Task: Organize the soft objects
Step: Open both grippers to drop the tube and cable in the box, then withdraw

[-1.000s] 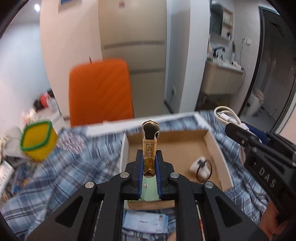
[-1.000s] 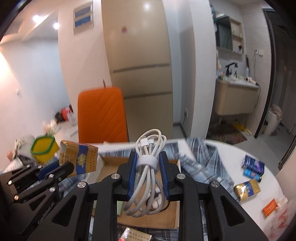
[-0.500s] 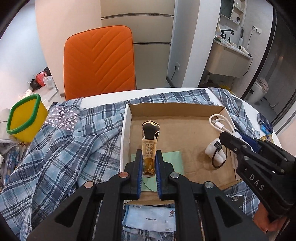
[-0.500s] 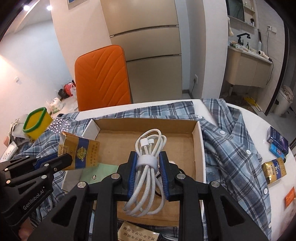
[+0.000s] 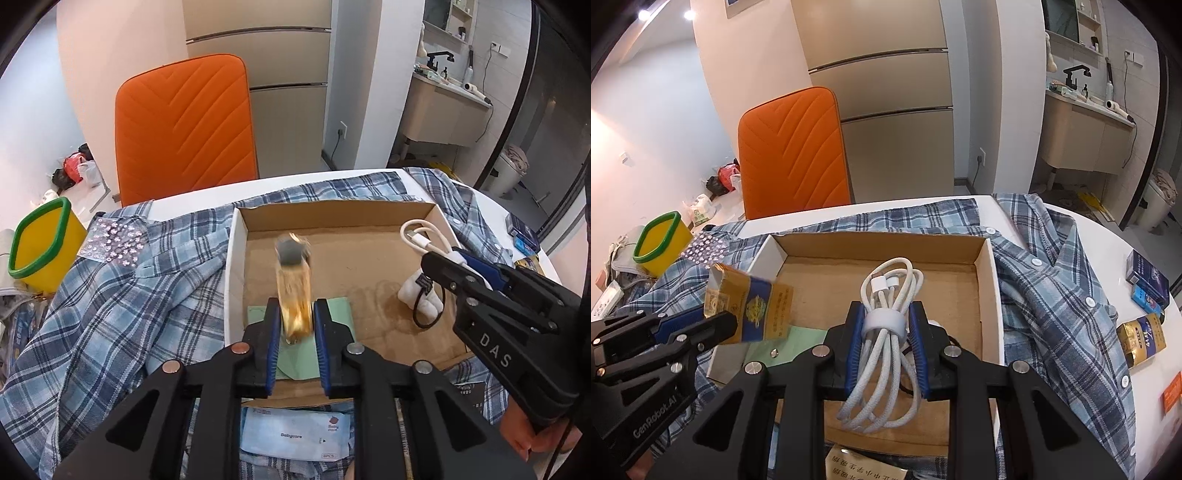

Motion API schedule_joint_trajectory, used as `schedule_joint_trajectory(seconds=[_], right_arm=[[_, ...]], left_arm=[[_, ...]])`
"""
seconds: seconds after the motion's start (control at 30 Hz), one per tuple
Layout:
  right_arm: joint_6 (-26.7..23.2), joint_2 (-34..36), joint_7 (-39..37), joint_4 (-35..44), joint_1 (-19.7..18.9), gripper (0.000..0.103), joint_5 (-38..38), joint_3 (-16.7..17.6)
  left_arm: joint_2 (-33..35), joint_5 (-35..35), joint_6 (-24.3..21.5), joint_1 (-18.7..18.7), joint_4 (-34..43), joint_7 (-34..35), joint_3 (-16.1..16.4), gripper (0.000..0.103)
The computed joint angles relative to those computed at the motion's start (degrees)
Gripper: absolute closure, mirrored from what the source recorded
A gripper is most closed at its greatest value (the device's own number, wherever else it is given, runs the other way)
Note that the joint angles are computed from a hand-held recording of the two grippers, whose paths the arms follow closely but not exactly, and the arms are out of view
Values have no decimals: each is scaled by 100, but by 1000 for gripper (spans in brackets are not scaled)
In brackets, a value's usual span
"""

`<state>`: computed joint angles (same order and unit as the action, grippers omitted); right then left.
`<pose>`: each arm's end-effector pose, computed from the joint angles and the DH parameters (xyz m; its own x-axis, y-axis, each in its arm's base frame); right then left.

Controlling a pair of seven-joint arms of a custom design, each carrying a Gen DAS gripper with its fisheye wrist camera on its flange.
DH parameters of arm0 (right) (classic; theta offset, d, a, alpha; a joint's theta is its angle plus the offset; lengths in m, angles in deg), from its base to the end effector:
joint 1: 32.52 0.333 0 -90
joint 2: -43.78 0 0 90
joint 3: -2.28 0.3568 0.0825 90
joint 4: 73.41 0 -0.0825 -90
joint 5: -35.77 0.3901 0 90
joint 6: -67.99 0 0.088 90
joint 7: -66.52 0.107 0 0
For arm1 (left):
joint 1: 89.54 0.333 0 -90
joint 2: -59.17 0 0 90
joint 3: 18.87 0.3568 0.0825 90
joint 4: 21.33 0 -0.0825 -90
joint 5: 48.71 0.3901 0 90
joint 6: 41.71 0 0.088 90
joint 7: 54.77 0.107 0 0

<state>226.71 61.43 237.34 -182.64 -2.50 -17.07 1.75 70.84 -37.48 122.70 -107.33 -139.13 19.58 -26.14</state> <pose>0.5654 0.3599 0.4216 -0.0644 -0.9900 -0.1254 -0.7326 0.1322 -0.6677 0.5763 -0.2765 0.4446 -0.3294 -0.9437 0.0315 -0.7767 0.2518 -0.5773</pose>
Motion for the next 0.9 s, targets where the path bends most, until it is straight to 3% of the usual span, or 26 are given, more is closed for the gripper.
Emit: schedule_joint_trajectory(seconds=[0.03, 0.07, 0.13, 0.4, 0.57, 0.73, 0.77, 0.83, 0.87, 0.9], right_arm=[[23, 1, -6, -10, -13, 77, 19, 3], [32, 7, -14, -10, -22, 77, 42, 4], [34, 19, -35, -10, -30, 77, 77, 3], [256, 77, 22, -29, -35, 77, 114, -66], [414, 169, 12, 18, -16, 77, 143, -101], [589, 302, -280, 81, -53, 76, 443, -53], [657, 324, -307, 81, -43, 75, 493, -68], [745, 343, -18, 88, 131, 60, 365, -277], [764, 333, 261, 89, 270, 47, 158, -440], [783, 315, 561, 95, 407, 45, -140, -603]], left_arm=[[-1, -16, -9, 5, 2, 19, -10, 73], [-12, -32, 18, 8, -15, 22, -15, 54], [-54, -39, 259, 11, -106, 1, -1, 41], [-148, -326, 380, 89, -175, 183, -46, 37], [-221, -364, 540, 117, -255, 140, -14, 20], [-266, 175, 789, -56, -335, -292, 272, 12], [-270, 294, 847, -86, -349, -409, 327, 11], [-287, 411, 942, -99, -383, -558, 367, 11], [-294, 404, 989, -78, -401, -567, 350, 11], [-306, 373, 1031, -47, -421, -531, 317, 11]])
